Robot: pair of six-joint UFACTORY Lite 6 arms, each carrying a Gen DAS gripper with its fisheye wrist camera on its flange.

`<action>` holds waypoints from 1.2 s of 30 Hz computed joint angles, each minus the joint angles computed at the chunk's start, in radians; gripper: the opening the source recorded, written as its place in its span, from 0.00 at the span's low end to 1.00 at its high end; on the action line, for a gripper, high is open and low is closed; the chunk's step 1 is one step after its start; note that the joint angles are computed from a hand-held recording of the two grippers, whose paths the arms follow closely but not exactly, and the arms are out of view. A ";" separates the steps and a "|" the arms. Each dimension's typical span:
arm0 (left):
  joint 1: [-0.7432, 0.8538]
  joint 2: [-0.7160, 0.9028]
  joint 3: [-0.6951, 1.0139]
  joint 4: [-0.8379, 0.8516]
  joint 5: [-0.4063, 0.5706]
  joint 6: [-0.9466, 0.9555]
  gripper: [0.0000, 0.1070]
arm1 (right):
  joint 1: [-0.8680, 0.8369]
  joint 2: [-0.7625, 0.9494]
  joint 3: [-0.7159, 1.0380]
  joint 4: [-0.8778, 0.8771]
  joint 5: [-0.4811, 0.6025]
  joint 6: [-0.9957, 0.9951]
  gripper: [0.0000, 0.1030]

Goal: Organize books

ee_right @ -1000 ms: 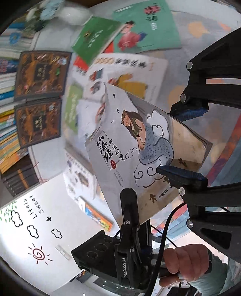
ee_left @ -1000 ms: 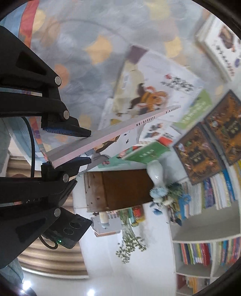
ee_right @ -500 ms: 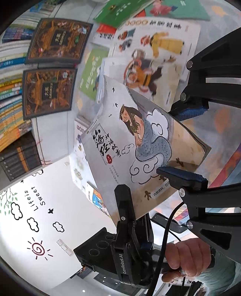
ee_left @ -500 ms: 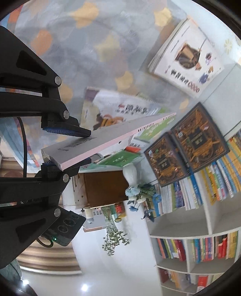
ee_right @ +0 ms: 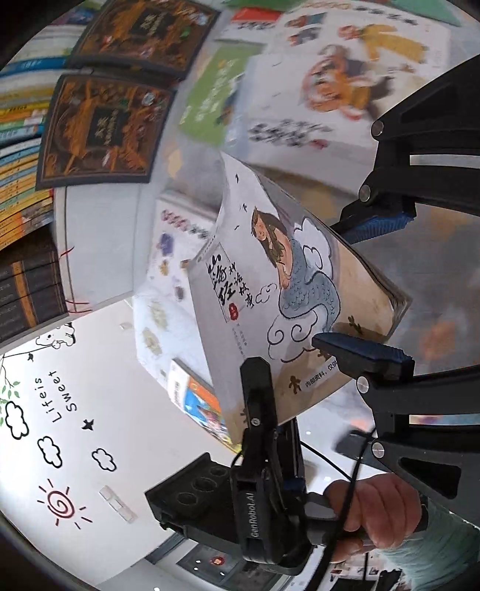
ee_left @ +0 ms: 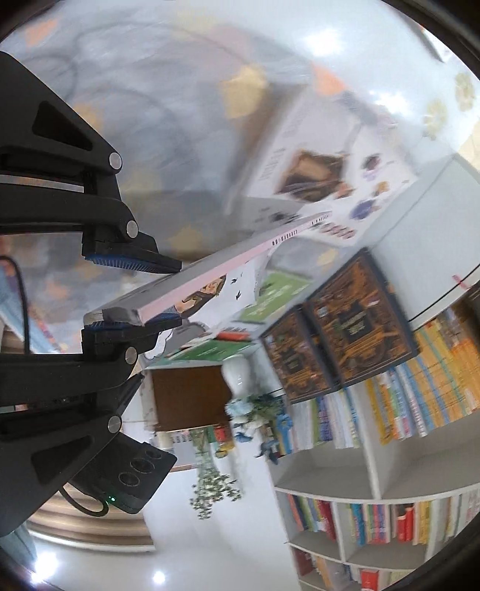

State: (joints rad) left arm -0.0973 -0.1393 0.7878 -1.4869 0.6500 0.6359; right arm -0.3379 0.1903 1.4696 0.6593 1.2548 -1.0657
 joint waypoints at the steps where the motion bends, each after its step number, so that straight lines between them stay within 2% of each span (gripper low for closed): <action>1: 0.031 0.031 0.021 0.000 0.018 0.025 0.16 | 0.038 0.038 0.034 0.004 -0.023 0.032 0.46; 5: 0.136 0.182 0.151 0.042 0.035 0.078 0.16 | 0.173 0.248 0.247 0.003 -0.061 0.174 0.46; 11: 0.222 0.381 0.278 0.038 0.078 0.142 0.16 | 0.278 0.515 0.583 -0.056 -0.069 0.353 0.46; 15: 0.244 0.472 0.320 0.015 0.095 0.170 0.16 | 0.323 0.640 0.749 -0.126 -0.063 0.413 0.46; 17: 0.249 0.507 0.341 0.030 0.075 0.153 0.17 | 0.337 0.676 0.775 -0.145 -0.064 0.439 0.46; 21: 0.268 0.523 0.352 0.096 0.037 0.094 0.17 | 0.356 0.681 0.726 -0.155 -0.096 0.464 0.46; 25: 0.295 0.487 0.307 0.167 0.004 0.050 0.17 | 0.379 0.640 0.615 -0.190 -0.174 0.471 0.46; 29: 0.332 0.386 0.176 0.111 0.003 0.106 0.20 | 0.390 0.528 0.432 -0.209 -0.279 0.453 0.47; 32: 0.308 0.286 0.118 0.250 -0.068 -0.002 0.20 | 0.355 0.449 0.323 -0.185 -0.286 0.436 0.47; 36: 0.277 0.161 0.028 0.342 -0.063 -0.059 0.20 | 0.297 0.261 0.067 -0.163 -0.296 0.368 0.47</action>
